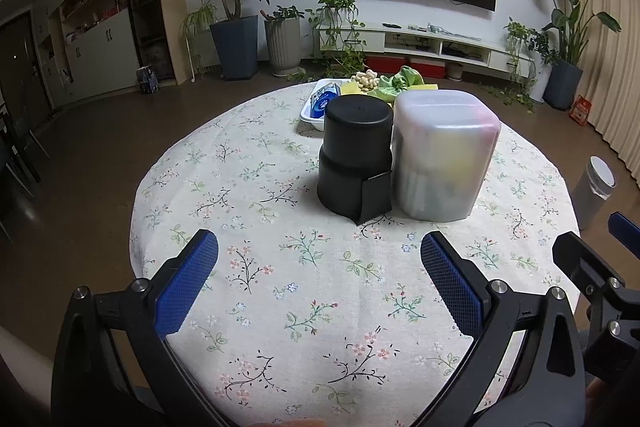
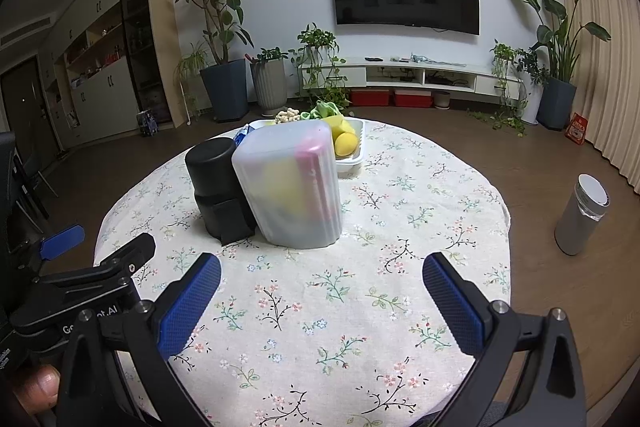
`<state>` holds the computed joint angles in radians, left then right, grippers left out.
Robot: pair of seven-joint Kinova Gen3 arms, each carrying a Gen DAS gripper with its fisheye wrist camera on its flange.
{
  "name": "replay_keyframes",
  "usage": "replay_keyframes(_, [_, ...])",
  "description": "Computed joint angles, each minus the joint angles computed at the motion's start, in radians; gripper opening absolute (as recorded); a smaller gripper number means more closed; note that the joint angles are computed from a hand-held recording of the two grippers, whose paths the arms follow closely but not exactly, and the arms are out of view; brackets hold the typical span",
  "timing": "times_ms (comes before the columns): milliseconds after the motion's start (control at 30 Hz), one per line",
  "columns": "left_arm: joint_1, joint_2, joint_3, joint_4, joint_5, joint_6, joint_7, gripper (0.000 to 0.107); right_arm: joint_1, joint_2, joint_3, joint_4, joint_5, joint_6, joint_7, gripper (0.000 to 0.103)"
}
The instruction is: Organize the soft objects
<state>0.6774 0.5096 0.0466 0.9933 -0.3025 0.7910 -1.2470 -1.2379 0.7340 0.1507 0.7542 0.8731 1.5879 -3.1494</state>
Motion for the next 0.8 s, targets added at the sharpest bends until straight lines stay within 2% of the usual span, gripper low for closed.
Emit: replay_keyframes(800, [0.000,-0.001,0.002,0.002,0.007,0.000,-0.004,0.103,0.000,0.002,0.001,-0.002,0.000,0.001,0.001,0.103])
